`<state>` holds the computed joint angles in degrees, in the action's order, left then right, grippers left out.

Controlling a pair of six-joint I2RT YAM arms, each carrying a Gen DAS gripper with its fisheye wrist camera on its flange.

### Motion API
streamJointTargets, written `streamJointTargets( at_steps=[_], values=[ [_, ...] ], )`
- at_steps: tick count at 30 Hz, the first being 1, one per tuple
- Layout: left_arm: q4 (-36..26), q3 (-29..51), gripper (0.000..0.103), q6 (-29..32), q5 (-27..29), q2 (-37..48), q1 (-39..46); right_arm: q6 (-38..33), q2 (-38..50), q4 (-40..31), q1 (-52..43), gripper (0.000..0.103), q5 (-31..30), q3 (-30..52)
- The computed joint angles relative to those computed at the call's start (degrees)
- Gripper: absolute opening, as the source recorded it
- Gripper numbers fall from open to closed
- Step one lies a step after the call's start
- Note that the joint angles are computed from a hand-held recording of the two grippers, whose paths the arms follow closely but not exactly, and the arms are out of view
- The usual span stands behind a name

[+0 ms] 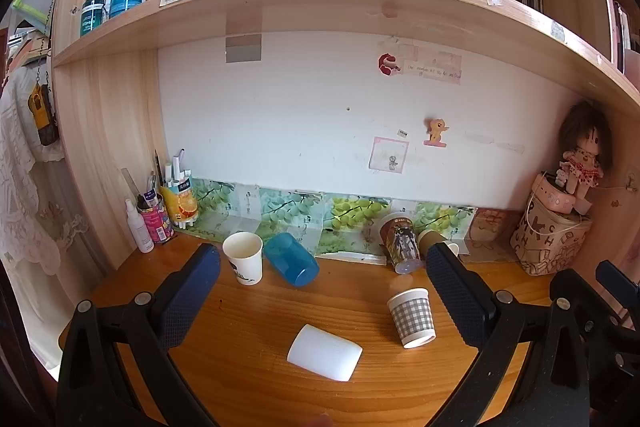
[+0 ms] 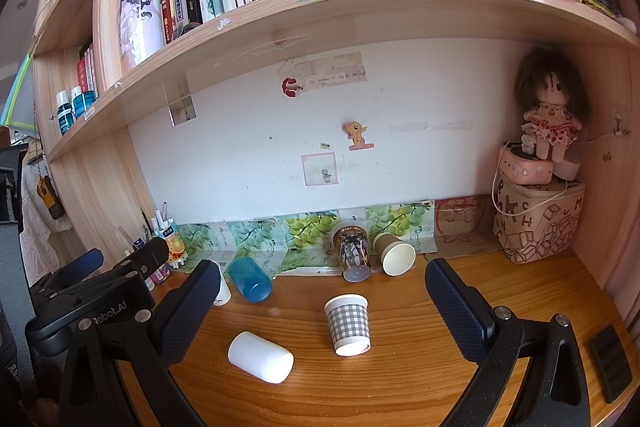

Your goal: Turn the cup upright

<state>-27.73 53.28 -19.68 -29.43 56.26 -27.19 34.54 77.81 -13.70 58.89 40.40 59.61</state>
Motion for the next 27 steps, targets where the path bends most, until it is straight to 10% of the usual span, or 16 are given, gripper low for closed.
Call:
streamJointTargets(
  at_steps=[27],
  values=[
    [-3.12, 0.47, 0.103, -2.04, -3.93, -1.08, -2.06, -1.68, -1.45, 2.52, -0.19, 0.103, -1.92, -1.75]
  ],
)
